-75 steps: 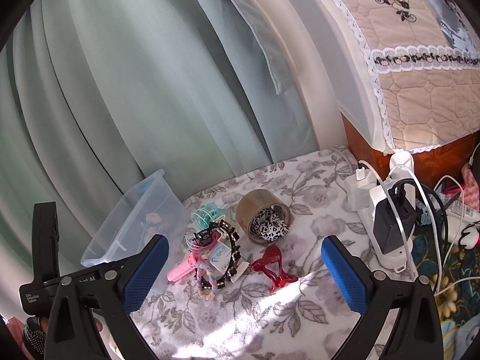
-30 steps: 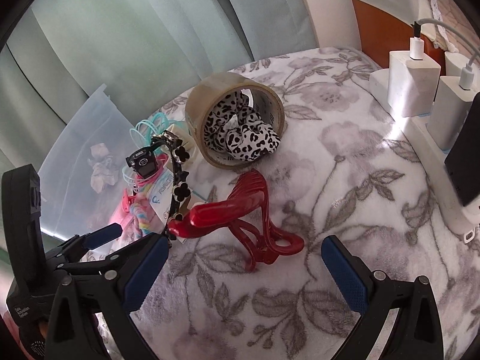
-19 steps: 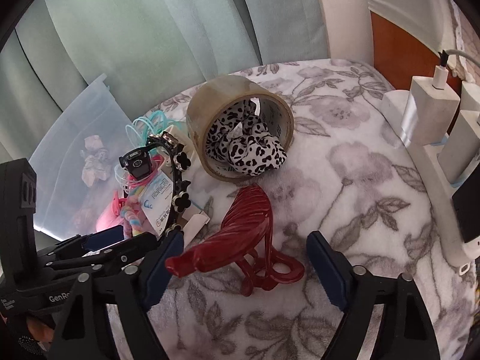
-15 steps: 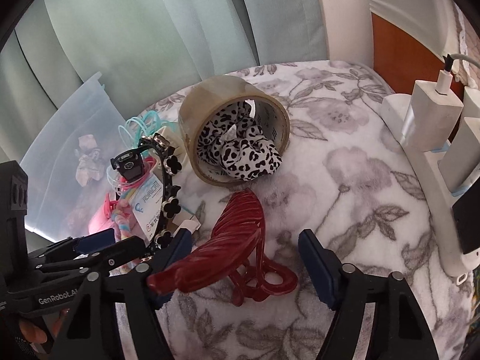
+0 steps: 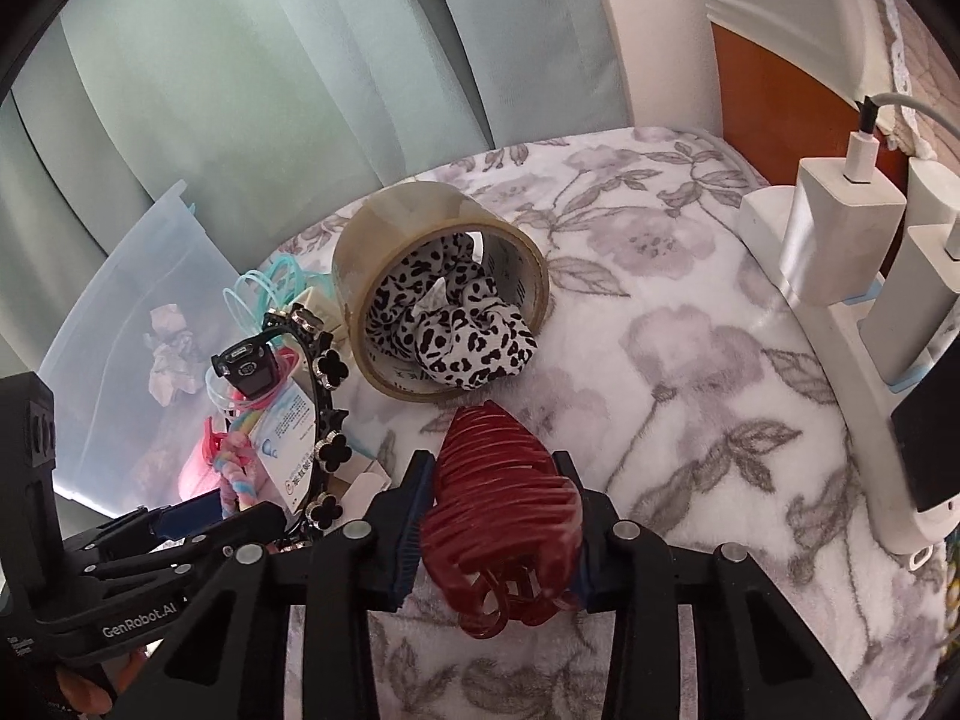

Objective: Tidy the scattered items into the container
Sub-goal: 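Grasp the red claw clip with right tool while left tool grasps rainbow hair tie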

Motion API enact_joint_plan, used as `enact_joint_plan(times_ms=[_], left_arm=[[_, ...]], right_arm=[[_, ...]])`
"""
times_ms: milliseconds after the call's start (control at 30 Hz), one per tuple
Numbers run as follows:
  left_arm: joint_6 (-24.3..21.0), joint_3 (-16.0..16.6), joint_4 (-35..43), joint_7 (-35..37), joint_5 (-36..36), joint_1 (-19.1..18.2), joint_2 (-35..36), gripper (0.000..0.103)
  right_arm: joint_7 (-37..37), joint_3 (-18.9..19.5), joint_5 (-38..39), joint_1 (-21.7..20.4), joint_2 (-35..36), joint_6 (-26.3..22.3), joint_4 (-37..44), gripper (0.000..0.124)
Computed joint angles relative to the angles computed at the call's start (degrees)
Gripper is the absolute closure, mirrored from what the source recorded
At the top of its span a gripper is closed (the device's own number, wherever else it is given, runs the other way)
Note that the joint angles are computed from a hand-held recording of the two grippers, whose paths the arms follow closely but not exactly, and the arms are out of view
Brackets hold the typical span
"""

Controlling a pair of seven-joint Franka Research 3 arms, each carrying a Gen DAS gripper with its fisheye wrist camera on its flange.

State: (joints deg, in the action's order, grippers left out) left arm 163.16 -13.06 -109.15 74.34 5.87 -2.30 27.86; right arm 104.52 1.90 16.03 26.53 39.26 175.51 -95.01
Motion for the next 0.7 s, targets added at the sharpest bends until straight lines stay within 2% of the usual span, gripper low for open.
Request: enact_joint_plan(times_ms=[100, 433, 533, 700], left_arm=[[-0.03, 0.33, -0.69, -0.67, 0.18, -0.21, -0.73, 0.048], [1.85, -1.8, -4.59, 0.7, -1.54, 0.86, -4.47, 0.053], [3.55, -3.57, -6.81, 2.86, -3.5, 2.08, -6.55, 0.053], [6.17, -6.32, -10.07, 7.16, -7.57, 3.76, -10.28, 0.053]], right_arm=[[-0.05, 0.94, 1.0, -0.74, -1.07, 0.99, -1.41, 0.083], [1.25, -2.11, 1.52, 2.47, -7.25, 7.09, -10.3, 0.085], [1.7, -4.52, 1.92, 5.01, -9.77, 9.08, -13.32, 0.085], [2.78, -11.6, 3.17, 12.62, -13.55, 11.6, -17.21, 0.085]])
